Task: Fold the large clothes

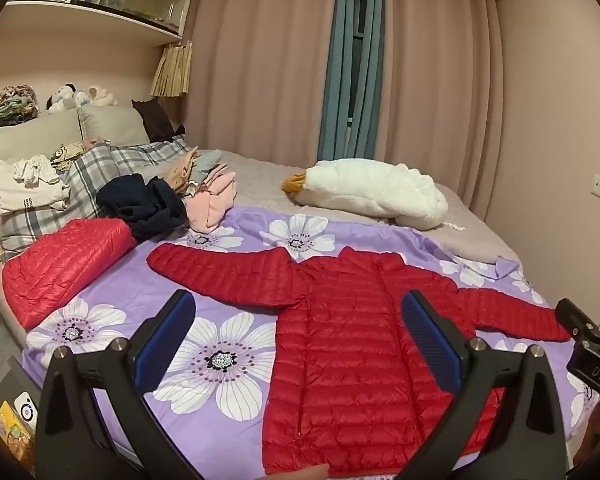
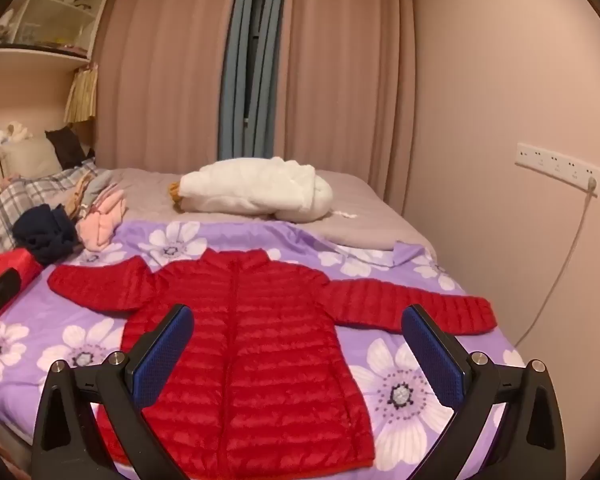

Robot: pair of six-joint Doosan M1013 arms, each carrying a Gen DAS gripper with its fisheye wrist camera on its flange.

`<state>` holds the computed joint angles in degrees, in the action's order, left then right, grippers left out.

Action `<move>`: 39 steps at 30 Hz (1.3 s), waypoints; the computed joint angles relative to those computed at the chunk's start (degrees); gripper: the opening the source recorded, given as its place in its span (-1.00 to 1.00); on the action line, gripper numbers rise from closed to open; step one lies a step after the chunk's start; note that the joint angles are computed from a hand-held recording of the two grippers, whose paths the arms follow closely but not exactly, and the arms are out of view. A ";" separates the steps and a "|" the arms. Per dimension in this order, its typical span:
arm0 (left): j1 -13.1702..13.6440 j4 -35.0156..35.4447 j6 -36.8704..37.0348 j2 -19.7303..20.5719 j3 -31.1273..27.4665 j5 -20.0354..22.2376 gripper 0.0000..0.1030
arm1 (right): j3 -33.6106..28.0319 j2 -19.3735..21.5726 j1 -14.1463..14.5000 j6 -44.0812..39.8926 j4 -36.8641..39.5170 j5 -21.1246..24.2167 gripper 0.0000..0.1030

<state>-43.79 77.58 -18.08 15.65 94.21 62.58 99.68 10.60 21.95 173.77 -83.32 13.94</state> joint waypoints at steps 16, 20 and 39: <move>-0.02 -0.04 0.62 0.50 -0.69 -1.97 1.00 | 0.01 -0.62 -0.40 -0.03 2.78 0.20 1.00; 0.25 -0.34 0.21 0.51 -0.87 -3.04 1.00 | -0.22 -0.61 -0.59 -1.61 5.06 0.48 1.00; 0.58 -0.53 0.42 0.93 -1.13 -3.34 1.00 | -0.68 -0.16 -0.71 -3.98 6.49 1.07 1.00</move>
